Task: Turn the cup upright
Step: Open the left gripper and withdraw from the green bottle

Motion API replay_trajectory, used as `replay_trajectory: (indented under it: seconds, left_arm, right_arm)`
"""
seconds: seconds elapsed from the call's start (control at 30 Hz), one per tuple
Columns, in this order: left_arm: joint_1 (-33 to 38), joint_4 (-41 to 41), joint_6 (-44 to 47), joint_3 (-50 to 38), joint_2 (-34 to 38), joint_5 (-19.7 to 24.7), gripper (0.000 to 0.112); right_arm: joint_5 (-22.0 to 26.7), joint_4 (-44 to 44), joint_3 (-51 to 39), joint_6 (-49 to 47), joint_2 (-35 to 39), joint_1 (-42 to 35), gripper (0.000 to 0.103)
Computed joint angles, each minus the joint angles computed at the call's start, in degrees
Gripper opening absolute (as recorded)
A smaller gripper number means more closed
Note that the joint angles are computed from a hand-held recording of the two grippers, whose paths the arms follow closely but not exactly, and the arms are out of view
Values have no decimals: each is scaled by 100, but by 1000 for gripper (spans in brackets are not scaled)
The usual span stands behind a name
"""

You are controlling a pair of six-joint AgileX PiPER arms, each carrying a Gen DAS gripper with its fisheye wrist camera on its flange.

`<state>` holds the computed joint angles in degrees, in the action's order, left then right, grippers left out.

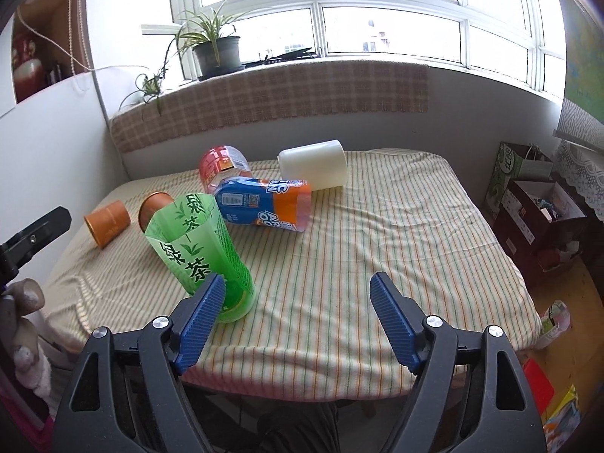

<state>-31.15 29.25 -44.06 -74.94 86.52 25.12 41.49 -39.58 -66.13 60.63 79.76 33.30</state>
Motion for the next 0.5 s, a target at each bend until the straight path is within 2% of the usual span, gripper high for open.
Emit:
replay_trajectory:
  seconds: [0.1,0.17,0.5]
  left_arm:
    - [-183,903,-836,78,-56,136,101]
    - [-247,1182,-1058,91,-61,197,102]
    - [-303,1347,-1188,97,-73,283,102]
  right_arm:
    - [114,-375,3,337,24,116,80]
    - [191,-564,3,478,40,183,80]
    - [295,-795,29,644,75,265,83]
